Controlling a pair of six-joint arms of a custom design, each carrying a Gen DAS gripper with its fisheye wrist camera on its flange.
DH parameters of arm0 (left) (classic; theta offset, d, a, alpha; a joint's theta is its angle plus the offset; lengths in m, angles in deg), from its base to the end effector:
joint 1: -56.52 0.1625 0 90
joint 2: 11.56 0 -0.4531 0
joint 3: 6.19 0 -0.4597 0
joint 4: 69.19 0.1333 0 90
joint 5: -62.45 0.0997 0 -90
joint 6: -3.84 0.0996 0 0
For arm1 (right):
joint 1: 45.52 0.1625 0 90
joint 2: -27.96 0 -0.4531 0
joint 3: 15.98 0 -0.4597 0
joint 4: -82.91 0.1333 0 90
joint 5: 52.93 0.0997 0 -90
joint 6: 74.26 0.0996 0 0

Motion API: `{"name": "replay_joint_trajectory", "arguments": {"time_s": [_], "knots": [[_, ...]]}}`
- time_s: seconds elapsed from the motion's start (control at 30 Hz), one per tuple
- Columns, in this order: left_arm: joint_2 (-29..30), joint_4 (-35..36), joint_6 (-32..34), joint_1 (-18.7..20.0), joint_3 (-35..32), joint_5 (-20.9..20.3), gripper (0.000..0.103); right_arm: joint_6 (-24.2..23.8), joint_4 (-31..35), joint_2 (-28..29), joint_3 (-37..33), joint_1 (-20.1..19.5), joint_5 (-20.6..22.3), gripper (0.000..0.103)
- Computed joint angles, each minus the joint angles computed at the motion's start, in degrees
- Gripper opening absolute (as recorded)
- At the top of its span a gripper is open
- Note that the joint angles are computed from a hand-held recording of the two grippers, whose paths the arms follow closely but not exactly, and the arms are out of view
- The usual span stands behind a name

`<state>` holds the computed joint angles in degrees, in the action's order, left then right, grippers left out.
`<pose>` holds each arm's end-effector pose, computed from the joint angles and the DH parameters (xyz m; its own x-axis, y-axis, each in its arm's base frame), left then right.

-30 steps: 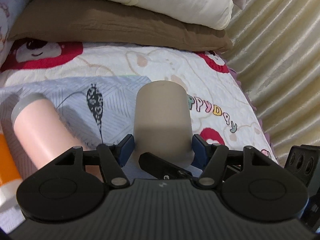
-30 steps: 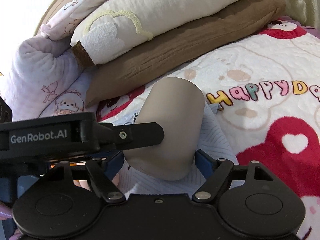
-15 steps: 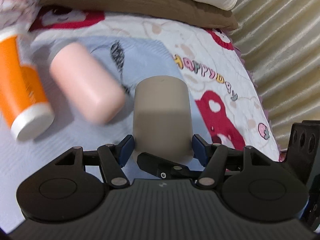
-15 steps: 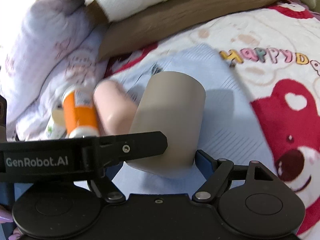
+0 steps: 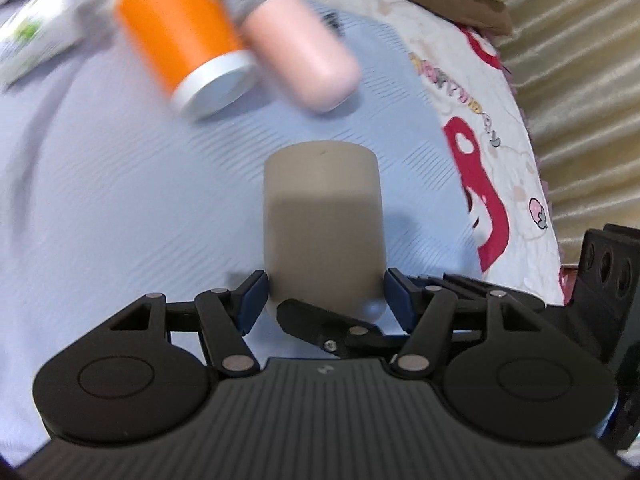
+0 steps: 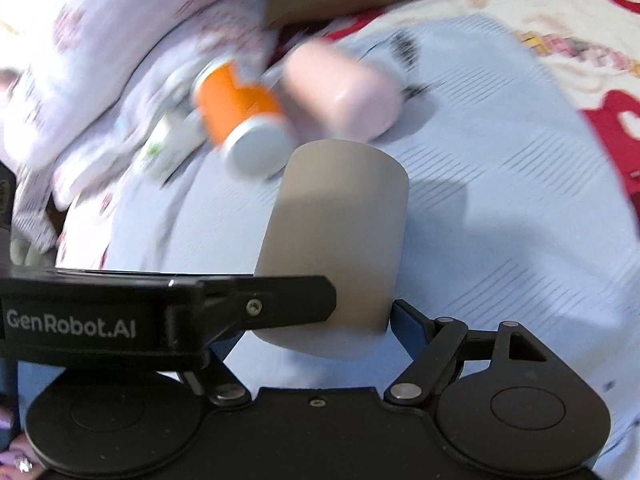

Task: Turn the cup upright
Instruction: 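Lift and rotate the tumbler with the left gripper until its opening faces up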

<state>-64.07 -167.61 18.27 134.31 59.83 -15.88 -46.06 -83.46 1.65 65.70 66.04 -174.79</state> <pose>-0.0221 -0.8275 0.3086 -0.8708 0.4602 -0.1730 0.4416 0.8868 0.1361 0.3657 -0.7058 -0.0582 -0.9195 0.2903 0.2649 0.1038 0.8296 -0.5487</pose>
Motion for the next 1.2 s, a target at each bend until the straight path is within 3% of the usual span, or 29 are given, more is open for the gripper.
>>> {"name": "replay_joint_trajectory", "arguments": {"time_s": [0.3,0.43,0.53,0.67,0.87,0.97,1.1,1.2], "knots": [[0.74,6.58,-2.35,3.78,-5.38,-3.73,0.063,-6.33,2.01,2.08,-2.43,1.15,4.76,0.085],[2.02,8.67,-0.34,4.9,-8.11,-6.23,0.062,-7.18,0.91,0.15,-0.08,-0.13,9.63,0.085],[2.7,9.37,0.07,6.3,-9.54,-9.23,0.063,-8.73,0.81,-0.6,0.51,-1.73,15.2,0.094],[4.24,10.9,0.18,7.32,-12.3,-11.5,0.063,-8.21,2.46,0.59,-1.46,-2.35,16.63,0.093],[3.33,6.41,3.41,7.64,-10.65,-14.11,0.065,-10.86,1.26,0.61,-1.93,-2.06,13.77,0.093],[3.71,4.73,3.9,7.79,-10.23,-14.12,0.065,-13.32,2.52,0.75,-2.78,-2.99,14.8,0.094],[5.44,5.59,3.25,8.5,-12.39,-16.2,0.065,-12.56,1.85,0.84,-2.8,-4.31,19.05,0.088],[6.03,5.79,2.89,8.76,-12.95,-16.18,0.067,-13.17,1.15,0.75,-2.43,-4.33,19.35,0.088]]}}
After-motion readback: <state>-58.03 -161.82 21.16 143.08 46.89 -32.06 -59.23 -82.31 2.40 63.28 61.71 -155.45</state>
